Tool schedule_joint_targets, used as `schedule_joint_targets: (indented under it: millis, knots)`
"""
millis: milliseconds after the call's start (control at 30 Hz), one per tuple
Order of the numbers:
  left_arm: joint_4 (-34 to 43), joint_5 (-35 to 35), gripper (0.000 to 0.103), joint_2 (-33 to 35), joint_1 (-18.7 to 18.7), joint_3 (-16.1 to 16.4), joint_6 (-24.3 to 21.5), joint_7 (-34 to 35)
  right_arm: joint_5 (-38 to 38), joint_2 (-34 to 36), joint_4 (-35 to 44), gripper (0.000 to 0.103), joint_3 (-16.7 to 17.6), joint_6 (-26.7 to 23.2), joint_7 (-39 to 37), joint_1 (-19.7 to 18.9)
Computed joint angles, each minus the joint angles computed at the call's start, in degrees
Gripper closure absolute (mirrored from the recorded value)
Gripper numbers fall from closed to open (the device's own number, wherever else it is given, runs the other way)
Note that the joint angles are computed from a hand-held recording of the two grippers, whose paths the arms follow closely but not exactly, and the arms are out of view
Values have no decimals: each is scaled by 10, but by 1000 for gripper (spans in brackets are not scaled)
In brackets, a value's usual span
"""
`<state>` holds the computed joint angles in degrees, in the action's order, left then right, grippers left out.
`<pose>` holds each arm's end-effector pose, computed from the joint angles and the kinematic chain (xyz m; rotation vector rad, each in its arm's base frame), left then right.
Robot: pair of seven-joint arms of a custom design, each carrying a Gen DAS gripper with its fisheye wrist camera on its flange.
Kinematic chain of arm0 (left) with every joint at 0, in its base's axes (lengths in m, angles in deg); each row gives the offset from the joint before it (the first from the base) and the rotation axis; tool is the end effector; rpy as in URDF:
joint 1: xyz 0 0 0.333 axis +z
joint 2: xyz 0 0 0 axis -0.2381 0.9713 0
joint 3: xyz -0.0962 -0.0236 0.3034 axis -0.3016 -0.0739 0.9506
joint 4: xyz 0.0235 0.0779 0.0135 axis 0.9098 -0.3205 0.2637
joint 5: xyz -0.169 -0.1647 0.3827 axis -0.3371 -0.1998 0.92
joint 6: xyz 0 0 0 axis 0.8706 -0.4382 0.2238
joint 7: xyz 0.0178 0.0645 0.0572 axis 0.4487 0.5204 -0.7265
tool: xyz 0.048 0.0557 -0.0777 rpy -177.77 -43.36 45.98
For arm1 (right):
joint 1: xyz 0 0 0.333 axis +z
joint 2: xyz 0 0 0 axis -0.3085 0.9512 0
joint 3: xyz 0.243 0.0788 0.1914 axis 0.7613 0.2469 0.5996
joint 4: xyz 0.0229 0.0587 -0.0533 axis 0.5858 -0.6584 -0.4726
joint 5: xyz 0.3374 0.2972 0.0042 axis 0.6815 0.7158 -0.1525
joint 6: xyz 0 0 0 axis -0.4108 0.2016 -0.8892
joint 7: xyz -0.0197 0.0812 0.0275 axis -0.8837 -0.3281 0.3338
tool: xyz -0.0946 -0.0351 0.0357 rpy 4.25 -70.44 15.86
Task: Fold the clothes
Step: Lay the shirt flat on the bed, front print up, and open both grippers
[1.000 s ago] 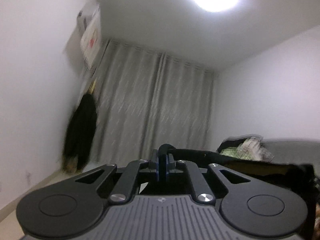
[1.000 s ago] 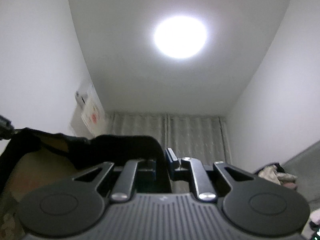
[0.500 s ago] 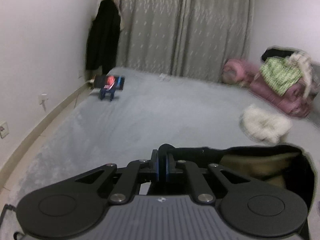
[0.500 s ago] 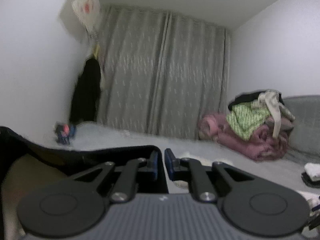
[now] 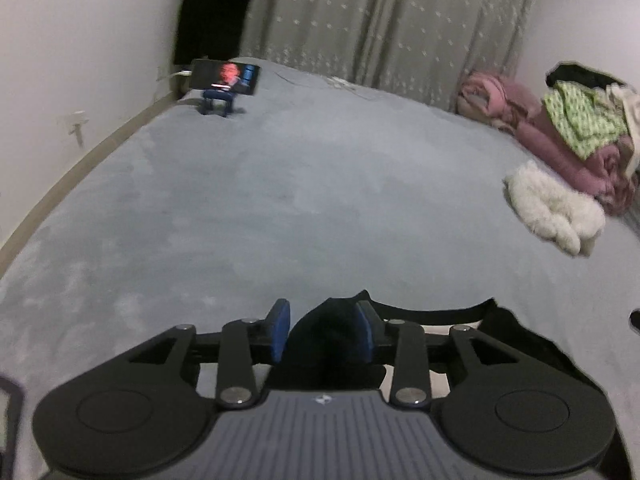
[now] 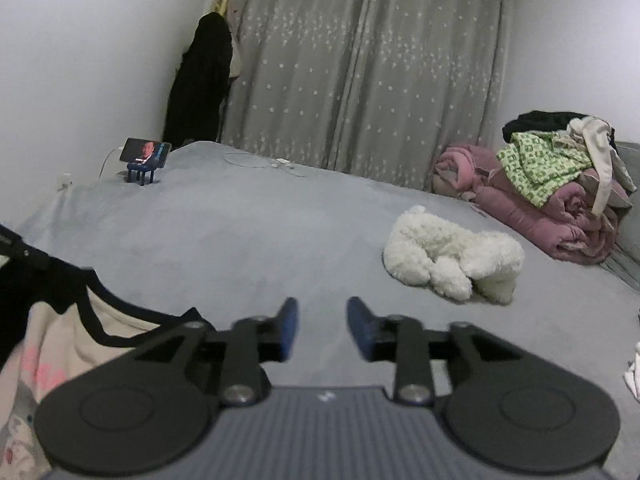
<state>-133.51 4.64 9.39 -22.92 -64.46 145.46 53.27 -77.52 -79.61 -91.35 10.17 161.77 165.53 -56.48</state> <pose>0.5813 -0.1603 0.5333 -1.8106 1.7486 -1.0502 0.5120 0.0808 0.5012 -1.5825 1.5166 -1.1205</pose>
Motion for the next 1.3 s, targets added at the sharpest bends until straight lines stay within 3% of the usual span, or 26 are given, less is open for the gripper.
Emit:
schedule_joint_targets:
  millis: [67, 200, 367, 600, 867, 1133, 1300]
  knots:
    - [-23, -20, 66, -33, -5, 9, -7, 5, 7, 1, -12, 64, -75, -16, -1, 79]
    - [-80, -26, 61, -105, -13, 20, -43, 3, 4, -37, -47, 48, -200, -48, -8, 209]
    - [-159, -44, 61, -193, -36, 35, -111, 1, -5, -109, -105, 48, -274, -108, 6, 299]
    - [-222, -19, 61, -248, -47, 21, -139, -30, -35, -211, -188, 48, -314, -179, 25, 367]
    - [-263, -15, 61, -276, -68, 25, -122, -39, -61, -273, -241, 48, -326, -240, 55, 397]
    - [-282, 38, 61, -298, -59, 2, -113, -74, -92, -299, -257, 49, -318, -265, 79, 397]
    - [-300, 62, 64, -317, -63, -3, -107, -75, -121, -334, -269, 49, -293, -296, 115, 369]
